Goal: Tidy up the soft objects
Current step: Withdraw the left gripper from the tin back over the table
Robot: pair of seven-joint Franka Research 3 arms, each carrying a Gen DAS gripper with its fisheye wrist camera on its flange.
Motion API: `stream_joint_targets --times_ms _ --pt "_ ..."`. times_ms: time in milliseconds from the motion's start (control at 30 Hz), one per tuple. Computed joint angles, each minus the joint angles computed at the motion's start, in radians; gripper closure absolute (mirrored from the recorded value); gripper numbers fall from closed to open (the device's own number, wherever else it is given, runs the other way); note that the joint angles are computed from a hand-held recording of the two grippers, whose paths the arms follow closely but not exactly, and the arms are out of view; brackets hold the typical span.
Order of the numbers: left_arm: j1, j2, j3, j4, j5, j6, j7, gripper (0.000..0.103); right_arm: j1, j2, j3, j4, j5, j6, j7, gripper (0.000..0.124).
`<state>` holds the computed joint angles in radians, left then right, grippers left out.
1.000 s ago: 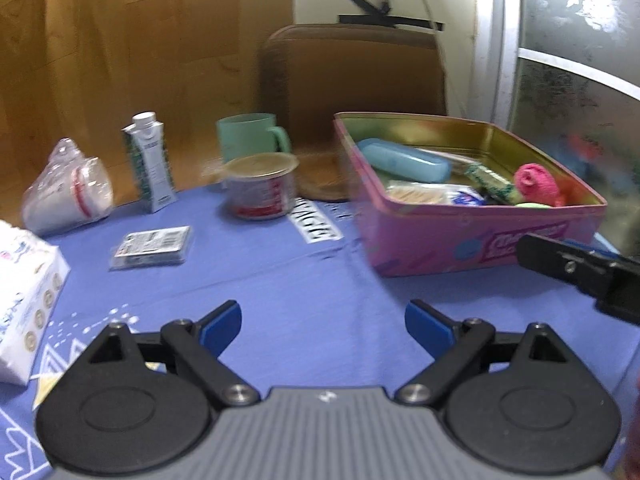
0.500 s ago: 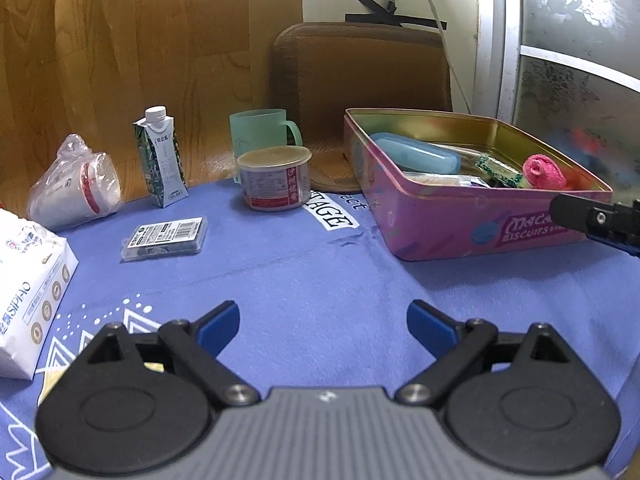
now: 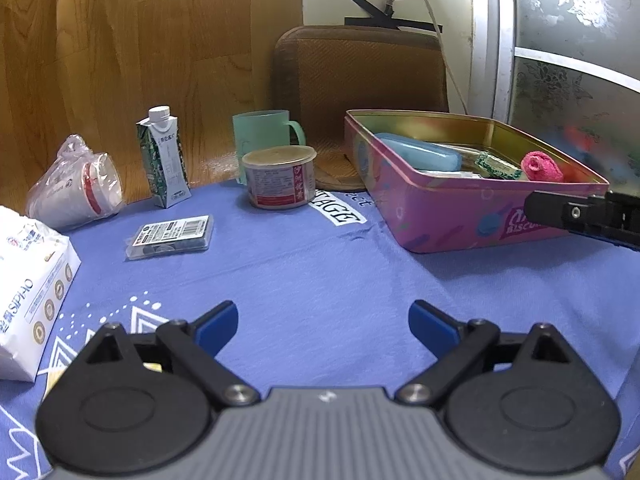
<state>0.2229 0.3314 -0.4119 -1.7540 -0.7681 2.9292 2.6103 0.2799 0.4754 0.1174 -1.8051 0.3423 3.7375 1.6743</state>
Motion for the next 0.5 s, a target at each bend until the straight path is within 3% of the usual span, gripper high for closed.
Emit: stream_joint_targets --times_ms 167,333,433,500 --pt "0.017 0.014 0.005 0.014 -0.005 -0.002 -0.006 0.007 0.008 0.013 0.0 0.027 -0.013 -0.03 -0.02 0.052" --pt "0.035 0.036 0.023 0.028 0.025 0.046 -0.044 0.007 -0.006 0.029 0.022 0.067 -0.076 -0.085 -0.026 0.052" --pt "0.035 0.055 0.051 0.036 0.091 0.09 -0.134 0.007 -0.047 0.053 0.068 0.116 -0.183 -0.142 -0.015 0.052" --pt "0.031 0.071 0.072 0.04 0.132 0.13 -0.197 0.007 -0.113 0.084 0.144 0.173 -0.305 -0.203 0.006 0.052"
